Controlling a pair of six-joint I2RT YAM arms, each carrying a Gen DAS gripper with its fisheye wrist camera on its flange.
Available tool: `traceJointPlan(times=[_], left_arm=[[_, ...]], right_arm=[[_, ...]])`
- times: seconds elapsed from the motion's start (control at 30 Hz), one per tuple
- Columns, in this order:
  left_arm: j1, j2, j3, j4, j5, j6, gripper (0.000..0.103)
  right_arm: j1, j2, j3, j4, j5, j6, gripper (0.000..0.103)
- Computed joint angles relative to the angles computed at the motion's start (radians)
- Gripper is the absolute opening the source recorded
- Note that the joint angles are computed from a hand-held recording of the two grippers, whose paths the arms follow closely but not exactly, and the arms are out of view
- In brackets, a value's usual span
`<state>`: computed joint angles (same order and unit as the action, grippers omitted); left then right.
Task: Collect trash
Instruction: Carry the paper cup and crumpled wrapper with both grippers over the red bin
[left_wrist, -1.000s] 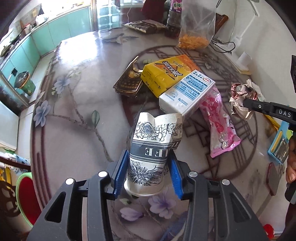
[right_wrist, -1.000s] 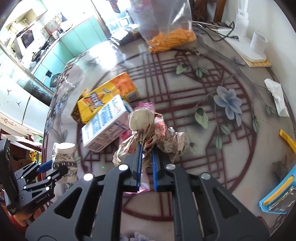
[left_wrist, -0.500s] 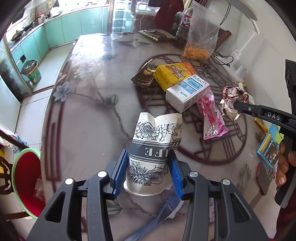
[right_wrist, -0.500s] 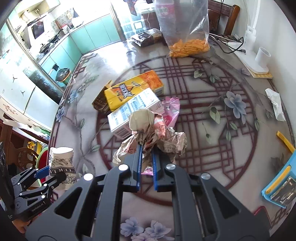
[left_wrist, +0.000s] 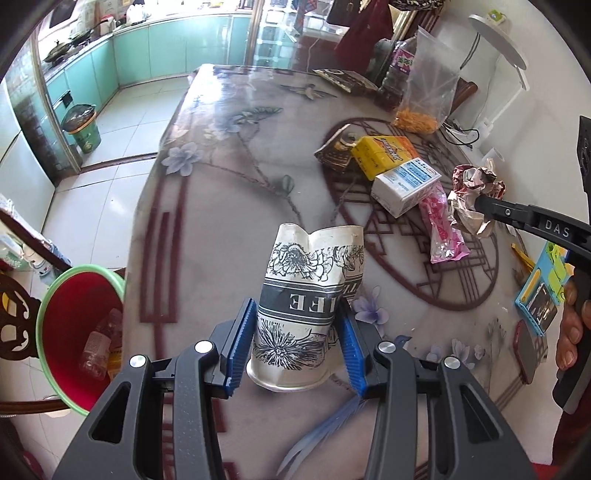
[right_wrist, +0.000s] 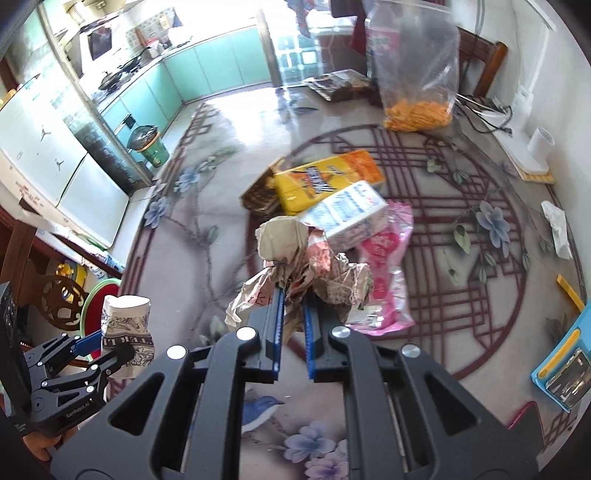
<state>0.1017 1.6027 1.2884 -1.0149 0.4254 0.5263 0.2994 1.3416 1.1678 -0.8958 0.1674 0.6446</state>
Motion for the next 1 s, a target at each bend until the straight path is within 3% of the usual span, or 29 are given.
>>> traceJointPlan(times=[0.47, 1.0], left_arm=[[0.230, 0.071, 0.071, -0.055, 0.047, 0.112, 0.042], [0.404, 0.239, 0.238, -0.109, 0.070, 0.206, 0.042]], right_arm=[[0.277, 0.217, 0.235, -0.030, 0.057, 0.080, 0.010], [0.442, 0.455, 0.533, -0.097, 0.091, 0.123, 0.010]])
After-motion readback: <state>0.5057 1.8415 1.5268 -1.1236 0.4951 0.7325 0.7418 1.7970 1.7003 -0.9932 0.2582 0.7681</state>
